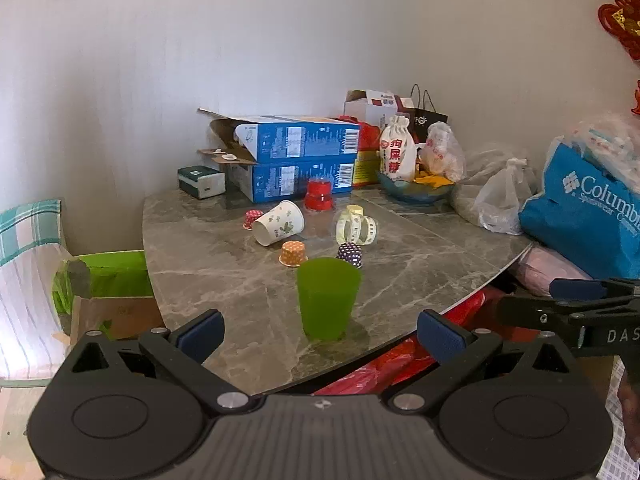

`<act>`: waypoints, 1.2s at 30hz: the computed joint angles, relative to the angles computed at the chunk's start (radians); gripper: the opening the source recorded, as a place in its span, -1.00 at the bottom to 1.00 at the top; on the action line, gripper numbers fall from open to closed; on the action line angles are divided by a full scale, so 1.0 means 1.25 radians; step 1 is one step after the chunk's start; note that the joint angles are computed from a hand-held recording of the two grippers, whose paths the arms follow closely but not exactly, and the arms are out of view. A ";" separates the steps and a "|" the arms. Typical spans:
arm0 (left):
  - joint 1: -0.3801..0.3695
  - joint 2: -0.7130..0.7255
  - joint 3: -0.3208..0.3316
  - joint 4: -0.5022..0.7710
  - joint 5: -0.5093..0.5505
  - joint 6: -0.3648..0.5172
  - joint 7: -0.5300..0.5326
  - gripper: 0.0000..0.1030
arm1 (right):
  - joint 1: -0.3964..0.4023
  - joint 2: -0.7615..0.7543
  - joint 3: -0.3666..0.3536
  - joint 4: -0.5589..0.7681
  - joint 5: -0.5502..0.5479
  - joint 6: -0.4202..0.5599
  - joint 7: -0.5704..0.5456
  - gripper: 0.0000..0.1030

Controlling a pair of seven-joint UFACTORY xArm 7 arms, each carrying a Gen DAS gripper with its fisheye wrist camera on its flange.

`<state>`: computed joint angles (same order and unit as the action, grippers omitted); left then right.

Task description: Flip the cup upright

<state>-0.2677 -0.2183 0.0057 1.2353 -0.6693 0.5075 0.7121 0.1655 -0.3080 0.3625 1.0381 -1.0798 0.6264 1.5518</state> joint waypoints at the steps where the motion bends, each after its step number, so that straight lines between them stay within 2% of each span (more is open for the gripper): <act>1: 0.001 0.000 0.000 0.000 0.000 0.001 -0.002 1.00 | 0.001 0.001 -0.001 0.001 0.000 -0.002 0.000 0.98; 17: 0.003 -0.017 0.000 -0.019 0.032 -0.018 -0.037 1.00 | -0.005 -0.009 -0.001 -0.006 0.019 -0.020 -0.015 0.98; 36: -0.014 -0.035 0.015 -0.033 0.011 -0.014 -0.018 1.00 | -0.025 -0.030 0.018 -0.020 0.029 -0.043 -0.004 0.98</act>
<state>-0.2853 -0.2623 0.0248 1.1940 -0.6557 0.4903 0.6891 0.1340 -0.3461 0.3847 1.0132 -1.0431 0.5730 1.5471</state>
